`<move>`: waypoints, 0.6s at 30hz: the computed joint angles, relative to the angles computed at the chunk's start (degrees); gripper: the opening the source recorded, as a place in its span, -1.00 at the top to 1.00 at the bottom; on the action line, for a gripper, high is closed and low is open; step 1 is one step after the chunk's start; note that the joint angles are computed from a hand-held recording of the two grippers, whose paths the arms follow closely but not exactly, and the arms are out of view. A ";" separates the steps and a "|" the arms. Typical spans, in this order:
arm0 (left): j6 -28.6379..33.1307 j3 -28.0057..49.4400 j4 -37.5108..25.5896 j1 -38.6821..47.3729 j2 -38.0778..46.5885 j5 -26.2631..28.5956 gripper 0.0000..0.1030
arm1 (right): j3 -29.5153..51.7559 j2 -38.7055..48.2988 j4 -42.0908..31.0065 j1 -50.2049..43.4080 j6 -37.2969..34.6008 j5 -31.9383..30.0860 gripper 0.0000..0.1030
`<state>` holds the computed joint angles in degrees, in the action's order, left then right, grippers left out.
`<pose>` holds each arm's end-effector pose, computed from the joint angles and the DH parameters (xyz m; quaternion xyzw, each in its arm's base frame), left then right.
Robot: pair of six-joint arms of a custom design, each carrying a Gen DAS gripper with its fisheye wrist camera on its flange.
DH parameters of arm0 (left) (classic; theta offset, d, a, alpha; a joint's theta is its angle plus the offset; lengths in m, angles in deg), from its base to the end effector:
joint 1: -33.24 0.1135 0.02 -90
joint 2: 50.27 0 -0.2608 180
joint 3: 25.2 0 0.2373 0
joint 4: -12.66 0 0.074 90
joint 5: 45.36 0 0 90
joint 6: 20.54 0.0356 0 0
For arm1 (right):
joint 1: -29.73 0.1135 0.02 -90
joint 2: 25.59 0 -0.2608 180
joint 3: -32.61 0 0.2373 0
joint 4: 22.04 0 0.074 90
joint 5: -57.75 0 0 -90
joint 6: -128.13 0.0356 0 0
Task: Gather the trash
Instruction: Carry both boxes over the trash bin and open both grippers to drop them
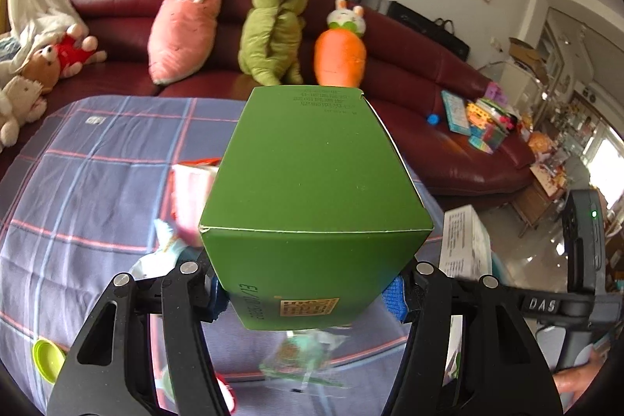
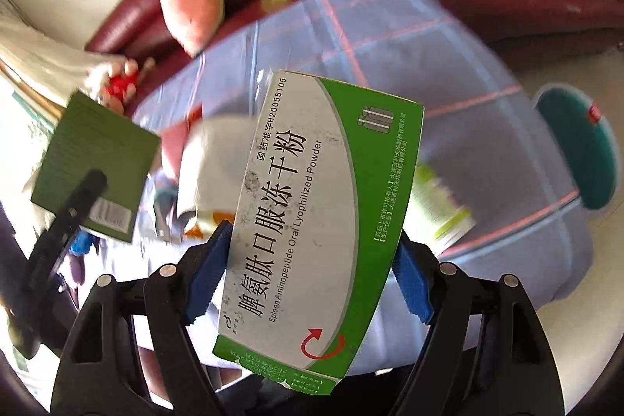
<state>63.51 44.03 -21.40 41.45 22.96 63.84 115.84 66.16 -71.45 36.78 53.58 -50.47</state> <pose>0.2652 0.0264 0.2803 -0.0368 0.8887 -0.1414 0.4346 0.3161 0.0503 0.2477 0.0259 0.9496 0.2025 0.2378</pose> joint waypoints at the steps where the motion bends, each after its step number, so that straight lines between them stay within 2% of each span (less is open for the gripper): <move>1: -0.72 1.02 -0.32 -2.25 0.21 -0.92 -0.20 | 0.51 -0.92 -0.57 -1.97 -0.66 -0.71 -0.43; 5: -3.64 5.49 -0.72 -11.36 3.21 -5.07 -0.20 | 3.19 -1.37 -2.50 -12.53 -5.24 -3.61 -0.43; 9: -5.78 12.57 -0.51 -21.45 10.53 -9.02 -0.20 | 7.53 1.80 -4.57 -24.44 -9.63 -5.84 -0.44; 12: -7.16 20.62 -1.51 -28.58 18.70 -10.98 -0.20 | 13.01 7.78 -5.90 -33.70 -13.14 -6.56 -0.44; 18: -8.67 39.87 -5.02 -36.92 35.92 -13.45 -0.20 | 23.78 21.75 -6.54 -42.53 -16.81 -5.71 -0.44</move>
